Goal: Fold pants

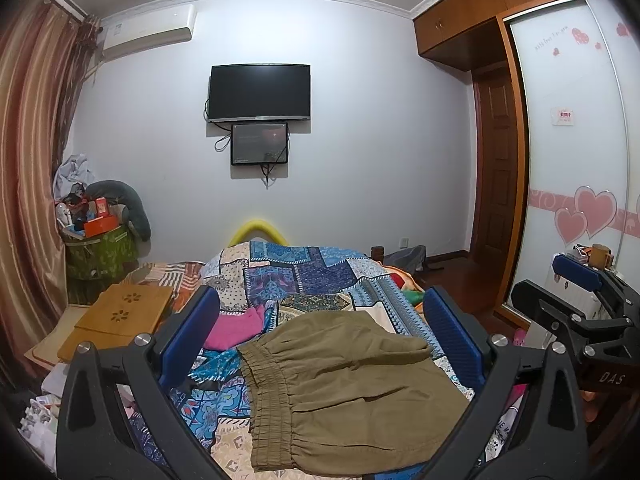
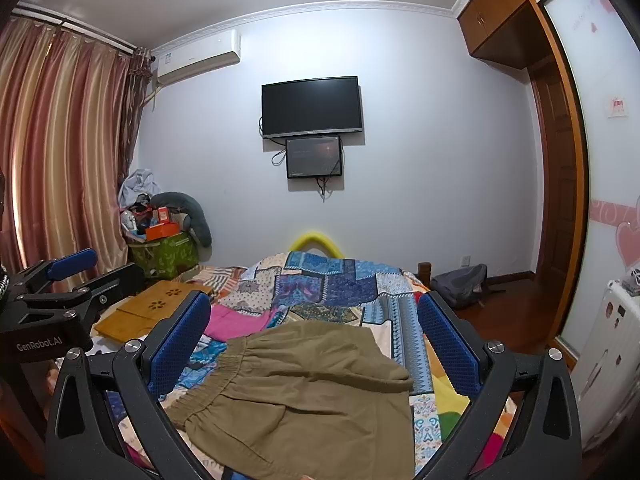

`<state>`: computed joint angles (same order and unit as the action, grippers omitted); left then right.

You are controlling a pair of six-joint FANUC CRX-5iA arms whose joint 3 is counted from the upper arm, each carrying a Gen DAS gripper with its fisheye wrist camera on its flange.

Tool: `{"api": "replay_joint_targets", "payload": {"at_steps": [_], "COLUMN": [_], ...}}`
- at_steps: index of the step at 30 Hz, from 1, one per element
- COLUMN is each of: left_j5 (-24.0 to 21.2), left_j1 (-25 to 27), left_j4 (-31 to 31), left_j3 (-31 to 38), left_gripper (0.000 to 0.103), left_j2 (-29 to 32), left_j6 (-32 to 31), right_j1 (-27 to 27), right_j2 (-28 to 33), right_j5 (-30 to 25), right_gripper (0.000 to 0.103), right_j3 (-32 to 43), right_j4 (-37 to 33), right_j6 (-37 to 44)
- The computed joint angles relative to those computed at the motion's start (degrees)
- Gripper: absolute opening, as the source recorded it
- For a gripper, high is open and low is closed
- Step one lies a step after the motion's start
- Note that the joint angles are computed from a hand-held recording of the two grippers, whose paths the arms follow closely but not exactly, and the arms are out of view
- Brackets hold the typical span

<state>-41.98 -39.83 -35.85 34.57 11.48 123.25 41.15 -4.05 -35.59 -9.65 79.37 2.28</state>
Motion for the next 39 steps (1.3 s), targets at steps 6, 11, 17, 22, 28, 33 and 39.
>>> {"api": "replay_joint_targets", "payload": {"at_steps": [6, 11, 17, 22, 28, 33, 39], "left_j5": [-0.09, -0.4, -0.41, -0.57, -0.79, -0.97, -1.06], "left_j1": [-0.06, -0.25, -0.16, -0.11, -0.06, 0.05, 0.17], "left_j4": [-0.13, -0.64, -0.07, 0.28, 0.51, 0.62, 0.76], "left_j3": [0.16, 0.59, 0.79, 0.99, 1.33, 1.64, 1.71], "left_gripper": [0.103, 0.103, 0.103, 0.103, 0.103, 0.103, 0.103], "left_j2": [0.06, 0.38, 0.56, 0.68, 0.91, 1.3, 1.58], "left_j6": [0.02, 0.23, -0.29, -0.96, -0.92, -0.8, -0.78], "right_j1": [-0.02, -0.12, -0.13, -0.13, 0.04, 0.28, 0.39], "right_j2": [-0.01, -0.08, -0.12, 0.01, 0.03, 0.08, 0.16], "right_j5": [0.05, 0.17, 0.13, 0.02, -0.17, -0.42, -0.51], "right_gripper": [0.103, 0.103, 0.103, 0.103, 0.103, 0.103, 0.103], "right_j3": [-0.01, -0.08, -0.02, -0.02, 0.04, 0.19, 0.74], "right_j4": [-0.19, -0.28, -0.4, -0.36, -0.59, -1.17, -3.33], "right_j6": [0.11, 0.13, 0.25, 0.17, 0.32, 0.54, 1.88]}}
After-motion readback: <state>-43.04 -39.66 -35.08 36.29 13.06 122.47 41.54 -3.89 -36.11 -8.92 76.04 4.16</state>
